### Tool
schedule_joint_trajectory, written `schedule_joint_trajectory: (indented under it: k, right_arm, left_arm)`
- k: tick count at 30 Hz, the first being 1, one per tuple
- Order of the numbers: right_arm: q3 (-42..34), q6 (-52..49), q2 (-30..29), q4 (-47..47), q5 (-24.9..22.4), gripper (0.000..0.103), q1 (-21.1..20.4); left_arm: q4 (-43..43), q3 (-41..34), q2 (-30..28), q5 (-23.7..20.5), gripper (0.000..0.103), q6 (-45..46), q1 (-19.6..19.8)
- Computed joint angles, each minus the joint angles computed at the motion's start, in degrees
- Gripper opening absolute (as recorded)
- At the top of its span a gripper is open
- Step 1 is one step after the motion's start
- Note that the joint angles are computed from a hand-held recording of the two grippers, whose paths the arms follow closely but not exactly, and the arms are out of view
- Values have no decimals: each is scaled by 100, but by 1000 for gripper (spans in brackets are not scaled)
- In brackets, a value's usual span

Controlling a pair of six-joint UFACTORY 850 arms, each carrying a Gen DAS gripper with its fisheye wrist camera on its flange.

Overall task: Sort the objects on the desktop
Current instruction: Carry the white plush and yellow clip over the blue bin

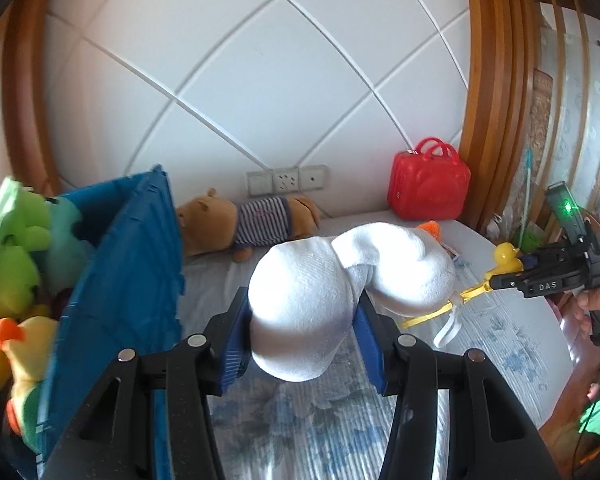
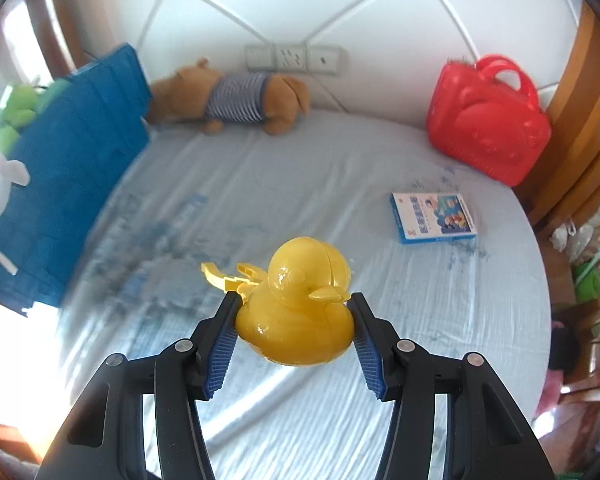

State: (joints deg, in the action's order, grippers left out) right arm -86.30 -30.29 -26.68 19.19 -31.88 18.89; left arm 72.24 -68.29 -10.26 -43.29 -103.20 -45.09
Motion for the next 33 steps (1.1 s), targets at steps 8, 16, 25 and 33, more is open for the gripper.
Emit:
schedule_joint_trajectory:
  k: [8,16,25,33]
  right_arm:
    - [627,-1418,975,1436,217,53,201]
    - [638,-1907,1460,2067,425,53,853]
    - [-355,-867,1033,1301,775,53,2149]
    - [-2712,1617,-536,-900,281,53,3230]
  left_arm:
    - [-496,371,824,-1224,49,-150,-485]
    - [-573,967,1891,-2255,49,-438,-815]
    - [-677,1928,3561,-2631,49,227,-420]
    - [-1098,2793,4815,-1610,49,1336,823]
